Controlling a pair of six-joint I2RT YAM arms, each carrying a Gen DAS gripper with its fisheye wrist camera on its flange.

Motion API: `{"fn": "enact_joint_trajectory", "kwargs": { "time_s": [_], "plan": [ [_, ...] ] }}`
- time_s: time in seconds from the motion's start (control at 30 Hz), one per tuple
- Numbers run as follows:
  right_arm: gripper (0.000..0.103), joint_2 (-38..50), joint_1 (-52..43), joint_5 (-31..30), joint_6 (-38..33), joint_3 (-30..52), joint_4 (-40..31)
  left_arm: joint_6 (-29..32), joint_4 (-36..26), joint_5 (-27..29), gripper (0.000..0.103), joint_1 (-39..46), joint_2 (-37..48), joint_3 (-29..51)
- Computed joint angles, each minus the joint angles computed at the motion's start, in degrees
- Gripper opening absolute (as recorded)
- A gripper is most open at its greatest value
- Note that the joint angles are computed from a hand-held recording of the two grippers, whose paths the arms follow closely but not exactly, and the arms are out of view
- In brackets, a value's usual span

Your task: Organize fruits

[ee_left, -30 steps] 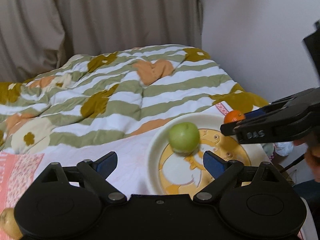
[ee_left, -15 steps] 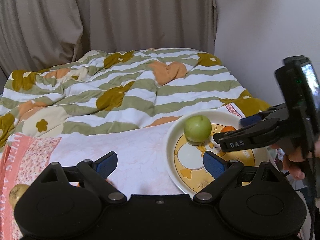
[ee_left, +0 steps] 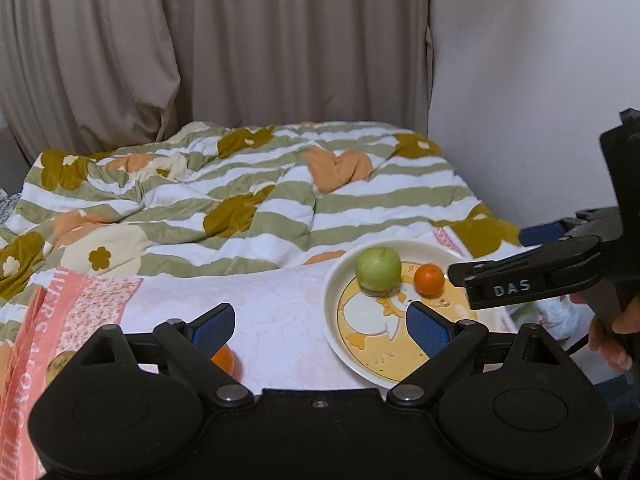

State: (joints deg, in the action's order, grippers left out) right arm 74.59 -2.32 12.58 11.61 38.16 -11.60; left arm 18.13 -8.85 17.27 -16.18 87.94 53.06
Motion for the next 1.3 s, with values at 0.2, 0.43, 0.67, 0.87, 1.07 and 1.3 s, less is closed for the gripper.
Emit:
{"fn": "enact_joint_trajectory", "kwargs": {
  "time_s": [0.2,0.43,0.67,0.87,1.07,1.3],
  "plan": [
    [0.103,-13.53,5.02,4.96,5.15,-0.82,-12.46,-0.43,-2.11,1.27,0.095,2.79,-11.68,-6.13],
    [0.103,-24.25,15.88,11.47,14.64,-0.24,-25.2,0.49,-9.5,4.73,0.099,10.13,-22.59,-9.89],
    [0.103,-24.91,30.33,18.63,28.93,1.79,-33.96,6.08,-13.71,10.01,0.103,22.18,-28.06,-12.09],
    [0.103,-20.52,42.45,24.62,41.43,4.27,-37.82,15.26,-17.18,18.06,0.103,35.74,-25.75,-10.78],
    [0.103,-10.91,52.36,29.08,54.52,8.6,-40.82,24.65,-19.71,24.09,0.103,45.49,-17.89,-6.63],
    [0.103,2.28,57.02,29.93,61.82,13.55,-38.44,34.1,-21.61,26.77,0.103,51.56,-5.09,-0.62]
  ]
}}
